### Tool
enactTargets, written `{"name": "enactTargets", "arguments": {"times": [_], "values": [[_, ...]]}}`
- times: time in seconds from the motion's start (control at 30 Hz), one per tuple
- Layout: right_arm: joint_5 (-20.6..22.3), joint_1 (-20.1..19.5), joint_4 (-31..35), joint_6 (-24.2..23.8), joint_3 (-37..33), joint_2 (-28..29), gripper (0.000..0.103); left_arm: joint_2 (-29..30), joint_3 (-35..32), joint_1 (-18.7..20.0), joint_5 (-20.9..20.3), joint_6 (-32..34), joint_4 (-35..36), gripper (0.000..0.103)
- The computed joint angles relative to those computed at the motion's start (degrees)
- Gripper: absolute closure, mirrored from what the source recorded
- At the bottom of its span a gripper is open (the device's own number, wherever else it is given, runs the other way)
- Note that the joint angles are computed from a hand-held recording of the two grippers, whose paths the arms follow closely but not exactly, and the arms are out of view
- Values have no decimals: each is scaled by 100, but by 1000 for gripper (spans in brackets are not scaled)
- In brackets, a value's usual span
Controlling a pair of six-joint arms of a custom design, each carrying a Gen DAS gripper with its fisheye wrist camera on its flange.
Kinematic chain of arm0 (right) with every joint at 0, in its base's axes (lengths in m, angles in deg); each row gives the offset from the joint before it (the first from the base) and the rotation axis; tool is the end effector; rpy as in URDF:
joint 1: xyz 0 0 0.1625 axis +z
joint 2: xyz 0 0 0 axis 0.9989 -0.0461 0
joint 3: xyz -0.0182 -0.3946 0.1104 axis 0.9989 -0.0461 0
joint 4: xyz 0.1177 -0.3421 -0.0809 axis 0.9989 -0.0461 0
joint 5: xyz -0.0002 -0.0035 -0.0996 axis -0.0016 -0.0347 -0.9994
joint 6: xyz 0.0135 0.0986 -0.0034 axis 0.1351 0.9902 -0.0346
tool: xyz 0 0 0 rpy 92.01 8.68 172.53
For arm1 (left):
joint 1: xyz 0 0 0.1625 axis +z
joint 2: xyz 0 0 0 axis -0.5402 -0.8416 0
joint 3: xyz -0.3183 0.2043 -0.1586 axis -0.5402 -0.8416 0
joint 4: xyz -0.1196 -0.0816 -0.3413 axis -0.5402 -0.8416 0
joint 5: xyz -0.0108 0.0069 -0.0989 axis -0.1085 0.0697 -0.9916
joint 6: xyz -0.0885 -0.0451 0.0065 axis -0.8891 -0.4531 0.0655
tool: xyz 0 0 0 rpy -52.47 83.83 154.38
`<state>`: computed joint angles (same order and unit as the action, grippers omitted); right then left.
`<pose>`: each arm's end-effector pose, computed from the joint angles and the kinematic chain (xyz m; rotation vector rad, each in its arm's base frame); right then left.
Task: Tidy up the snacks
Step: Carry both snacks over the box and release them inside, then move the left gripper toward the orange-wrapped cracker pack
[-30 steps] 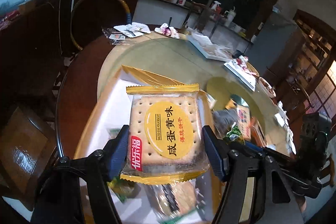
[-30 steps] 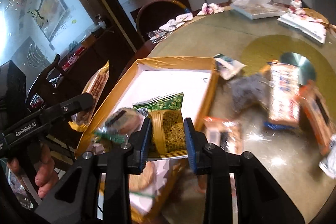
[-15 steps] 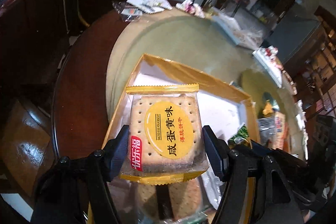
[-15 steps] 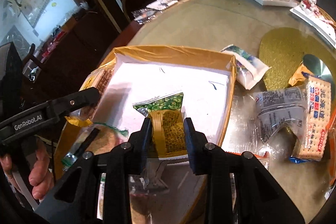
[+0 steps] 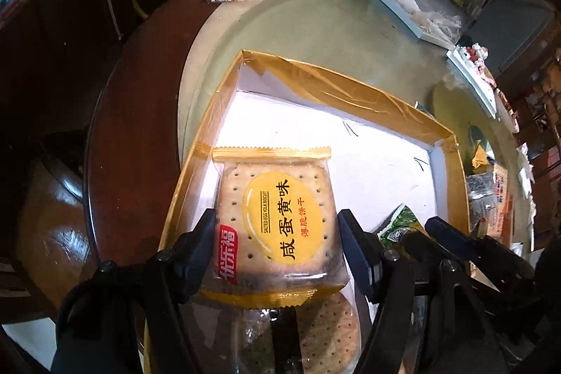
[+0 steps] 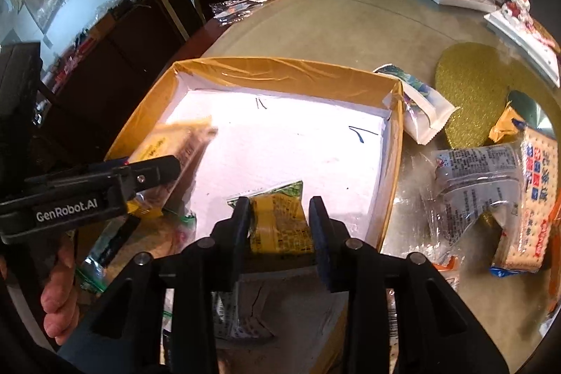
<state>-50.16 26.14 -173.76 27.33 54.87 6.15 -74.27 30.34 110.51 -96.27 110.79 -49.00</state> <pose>0.3035 -0.5404 -0.1257 -0.1211 -2.4295 0.8579 0.0337 -0.6693 0.2056 0.7495 2.5931 -0.1920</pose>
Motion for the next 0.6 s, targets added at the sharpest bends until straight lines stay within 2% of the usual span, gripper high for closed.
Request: {"name": "enactTargets", "arguments": {"times": [0.03, 0.07, 0.13, 0.23, 0.33, 0.4, 0.5, 0.6], "values": [[84, -4, -120, -9, 75, -32, 60, -47, -25, 12, -55, -72, 71, 33], [129, 8, -239, 22, 175, -80, 51, -81, -10, 7, -106, -97, 40, 33], [158, 107, -859, -98, 436, -132, 40, -249, 205, -30, -189, -32, -325, 30], [89, 343, -1663, -139, 949, -250, 39, -680, 853, -168, -127, 47, -1148, 30], [26, 612, -2613, -104, 1589, -298, 35, -1345, 1801, -291, -479, 215, -1865, 26], [-88, 781, -3117, -52, 1940, -277, 32, -1698, 2341, -384, -649, 325, -2025, 26], [-559, 1126, -3883, 281, 2506, -168, 30, -2177, 3129, -492, -942, 410, -2168, 26], [-1005, 1377, -4367, 822, 3090, -67, 29, -2438, 3691, -652, -1004, 349, -2127, 26]]}}
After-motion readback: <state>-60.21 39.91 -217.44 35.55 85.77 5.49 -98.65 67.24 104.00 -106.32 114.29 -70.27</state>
